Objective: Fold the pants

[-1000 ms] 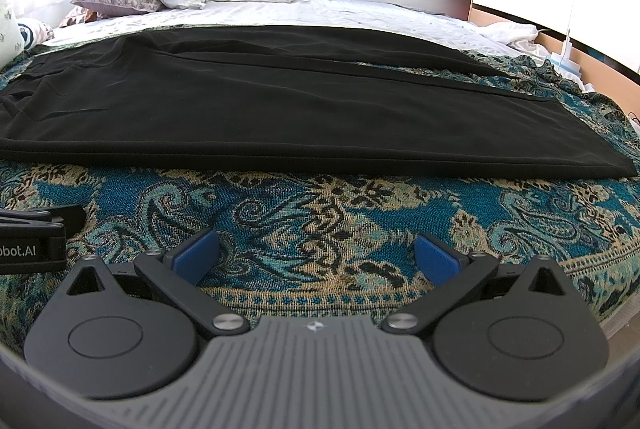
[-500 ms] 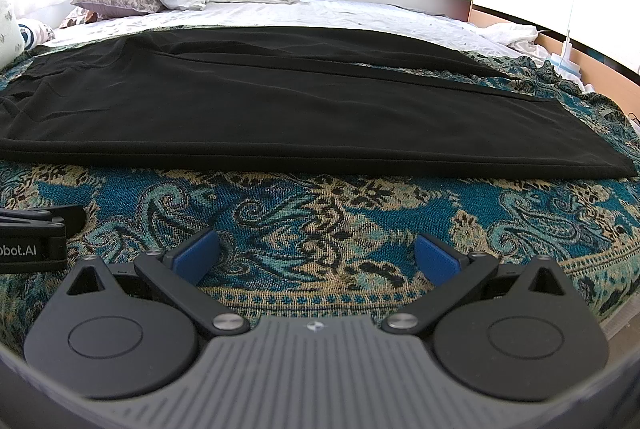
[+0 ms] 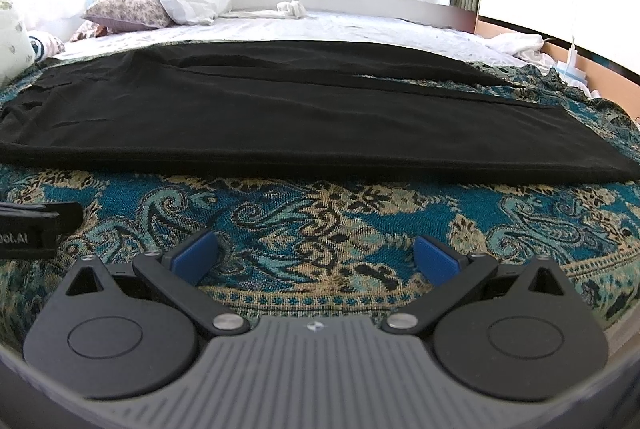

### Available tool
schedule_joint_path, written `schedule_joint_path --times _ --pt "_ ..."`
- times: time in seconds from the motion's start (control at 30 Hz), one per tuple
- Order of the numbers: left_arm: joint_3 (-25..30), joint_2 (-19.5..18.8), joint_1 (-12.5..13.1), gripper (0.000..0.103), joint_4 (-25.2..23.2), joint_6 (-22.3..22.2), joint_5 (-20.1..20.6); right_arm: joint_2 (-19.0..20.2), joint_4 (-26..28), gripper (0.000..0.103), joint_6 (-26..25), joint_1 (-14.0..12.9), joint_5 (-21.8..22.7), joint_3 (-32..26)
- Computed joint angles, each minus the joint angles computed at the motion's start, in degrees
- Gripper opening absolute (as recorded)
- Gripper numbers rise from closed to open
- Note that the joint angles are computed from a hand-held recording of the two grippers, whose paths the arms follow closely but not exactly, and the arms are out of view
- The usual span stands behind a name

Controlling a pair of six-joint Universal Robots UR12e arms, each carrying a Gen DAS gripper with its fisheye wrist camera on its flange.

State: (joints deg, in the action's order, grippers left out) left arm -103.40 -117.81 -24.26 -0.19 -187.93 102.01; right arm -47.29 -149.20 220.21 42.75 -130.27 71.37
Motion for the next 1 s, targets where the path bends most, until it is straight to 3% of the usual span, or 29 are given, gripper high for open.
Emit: schedule_joint_path --times 0.13,0.23,0.33,0.47,0.53,0.57,0.7,0.87,1.0 --pt "0.4 0.8 1.4 0.103 -1.4 0.4 -2.7 0.0 1.7 0.103 -0.2 0.0 0.6 -0.9" --pt "0.8 1.0 2.9 0.103 -0.9 -0.1 -2.5 -1.6 -1.4 0.103 0.3 -1.0 3.8 1.2" --pt "1.2 1.3 4.8 0.103 0.1 -2.4 -1.1 -3.1 -4.0 0.103 4.6 -1.9 1.7 3.9" --pt "1.6 1.7 8.0 0.103 -0.3 -7.4 0.0 -5.3 -1.4 0.103 10.2 -3.7 -2.2 6.6" --pt "1.9 1.7 9.4 0.098 -0.7 -9.5 1.3 -6.2 1.0 0.103 13.3 -4.7 -4.4 7.5" --pt "2.0 1.7 9.9 0.09 -1.0 -10.0 2.1 -6.8 1.7 0.103 14.7 -5.3 -5.0 8.4" --pt "2.6 1.5 11.7 0.071 -2.6 -11.8 2.1 -9.0 0.8 0.103 19.9 -7.7 -4.1 11.7" --pt "1.3 1.6 14.1 0.064 2.3 -16.0 -3.2 -11.0 -3.7 0.103 25.0 -9.8 -3.0 15.7" --pt "1.0 1.4 15.5 0.063 4.0 -20.3 -5.8 -11.1 -2.1 0.099 26.5 -10.6 -3.9 15.8"
